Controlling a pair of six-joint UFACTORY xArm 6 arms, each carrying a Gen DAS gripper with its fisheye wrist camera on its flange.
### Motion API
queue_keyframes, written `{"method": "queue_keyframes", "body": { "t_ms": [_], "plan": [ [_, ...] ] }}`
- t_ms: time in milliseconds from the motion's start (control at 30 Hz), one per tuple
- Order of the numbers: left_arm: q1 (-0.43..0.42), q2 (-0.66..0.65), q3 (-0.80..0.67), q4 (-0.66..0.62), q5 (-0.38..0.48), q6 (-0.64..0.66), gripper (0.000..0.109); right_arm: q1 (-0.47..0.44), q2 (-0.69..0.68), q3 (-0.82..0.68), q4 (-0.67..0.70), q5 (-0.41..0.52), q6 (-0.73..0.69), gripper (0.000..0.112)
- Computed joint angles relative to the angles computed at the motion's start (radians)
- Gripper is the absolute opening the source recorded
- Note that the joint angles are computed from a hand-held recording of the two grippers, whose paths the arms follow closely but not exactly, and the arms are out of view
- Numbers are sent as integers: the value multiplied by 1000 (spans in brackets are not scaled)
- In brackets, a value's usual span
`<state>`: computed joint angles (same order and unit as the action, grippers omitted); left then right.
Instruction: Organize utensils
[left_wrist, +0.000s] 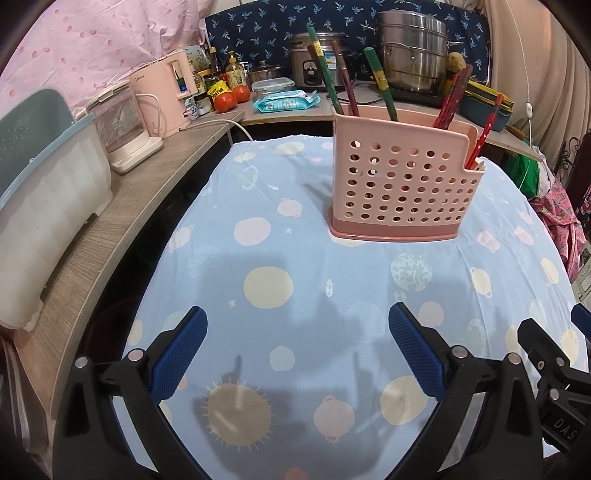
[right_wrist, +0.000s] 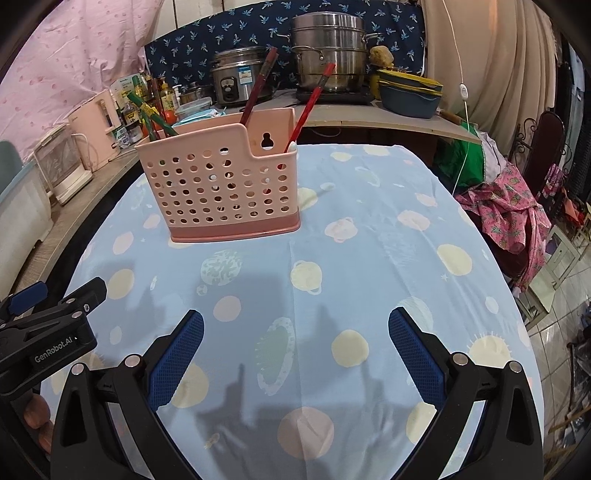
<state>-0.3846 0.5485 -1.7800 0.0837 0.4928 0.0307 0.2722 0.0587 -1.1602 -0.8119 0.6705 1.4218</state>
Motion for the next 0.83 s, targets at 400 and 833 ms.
{"method": "queue_keyframes", "body": {
  "t_ms": [400, 833],
  "plan": [
    [-1, 1, 0, 10, 2, -6, 94, -4, 4, -3, 5, 0, -5, 96],
    [-4, -2, 12, -3, -14, 22, 94, -3, 3, -2, 6, 1, -2, 96]
  ]
}}
